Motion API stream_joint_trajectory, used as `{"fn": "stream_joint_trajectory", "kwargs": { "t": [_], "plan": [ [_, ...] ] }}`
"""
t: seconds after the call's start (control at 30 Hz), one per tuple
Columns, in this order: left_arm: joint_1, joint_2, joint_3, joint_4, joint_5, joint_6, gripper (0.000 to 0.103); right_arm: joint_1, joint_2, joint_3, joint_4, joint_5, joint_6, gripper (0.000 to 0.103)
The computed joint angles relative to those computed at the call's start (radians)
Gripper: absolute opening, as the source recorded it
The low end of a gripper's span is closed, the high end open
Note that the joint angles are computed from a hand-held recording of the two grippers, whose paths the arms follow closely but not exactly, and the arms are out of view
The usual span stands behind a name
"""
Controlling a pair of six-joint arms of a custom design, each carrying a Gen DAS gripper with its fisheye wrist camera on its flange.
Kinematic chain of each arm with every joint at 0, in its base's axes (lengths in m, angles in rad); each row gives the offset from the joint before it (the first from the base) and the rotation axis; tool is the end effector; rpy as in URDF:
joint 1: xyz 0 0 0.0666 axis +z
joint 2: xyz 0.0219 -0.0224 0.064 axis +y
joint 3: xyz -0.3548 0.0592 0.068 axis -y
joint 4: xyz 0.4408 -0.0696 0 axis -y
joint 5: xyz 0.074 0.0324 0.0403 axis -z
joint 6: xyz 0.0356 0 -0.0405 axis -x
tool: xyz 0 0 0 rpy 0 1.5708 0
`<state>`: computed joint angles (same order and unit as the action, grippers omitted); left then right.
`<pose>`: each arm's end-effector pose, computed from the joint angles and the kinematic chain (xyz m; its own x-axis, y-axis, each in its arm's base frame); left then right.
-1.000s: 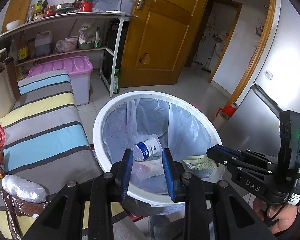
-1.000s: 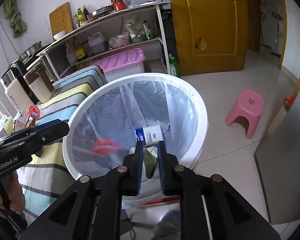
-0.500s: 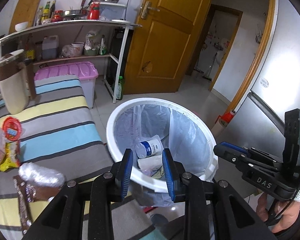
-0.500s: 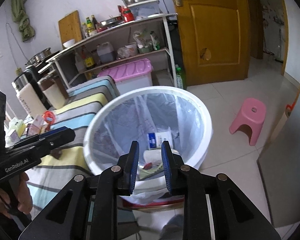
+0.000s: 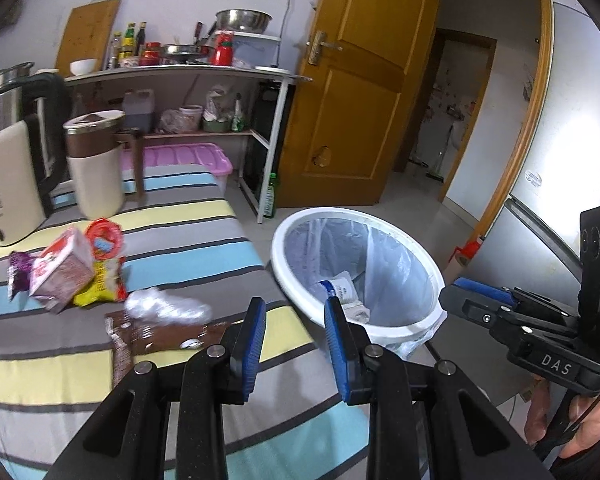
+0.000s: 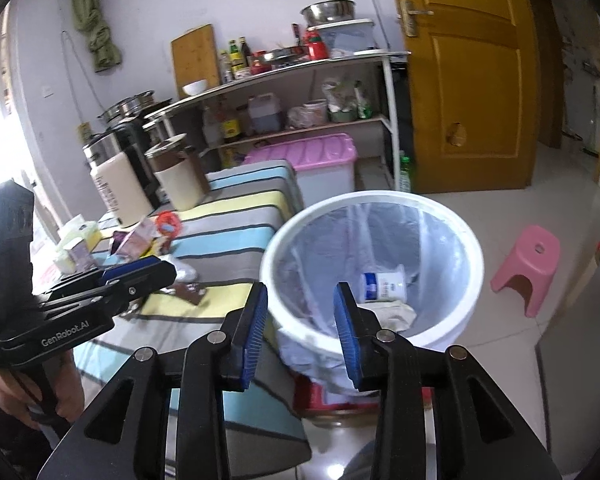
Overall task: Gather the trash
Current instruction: 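Move both tools back over the brown wrapper and clear plastic bag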
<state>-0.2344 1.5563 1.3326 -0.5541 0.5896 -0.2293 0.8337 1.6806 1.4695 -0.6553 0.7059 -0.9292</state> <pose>0.5675 -0.1563 0.3157 -0.5332 0.3216 -0.7825 0.7184 0.6606 -0.2180 0.4373 0.4467 0.3063 -0.5317 0.3213 -0.7836 0.2421 0.9443 0.2230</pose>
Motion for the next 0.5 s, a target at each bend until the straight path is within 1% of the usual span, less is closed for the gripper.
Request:
{"fn": "stream_joint_trajectory", "kwargs": {
  "t": [0.2,0.5],
  "plan": [
    [0.041,-0.029,-0.035,0.009,-0.002,0.005,0.03,0.02,0.027,0.035,0.032,-0.022,0.047,0.036],
    [0.096,-0.057,-0.074,0.025,-0.01,0.01,0.03,0.04,0.082,0.105,0.043,-0.043,0.118,0.036]
  ]
}}
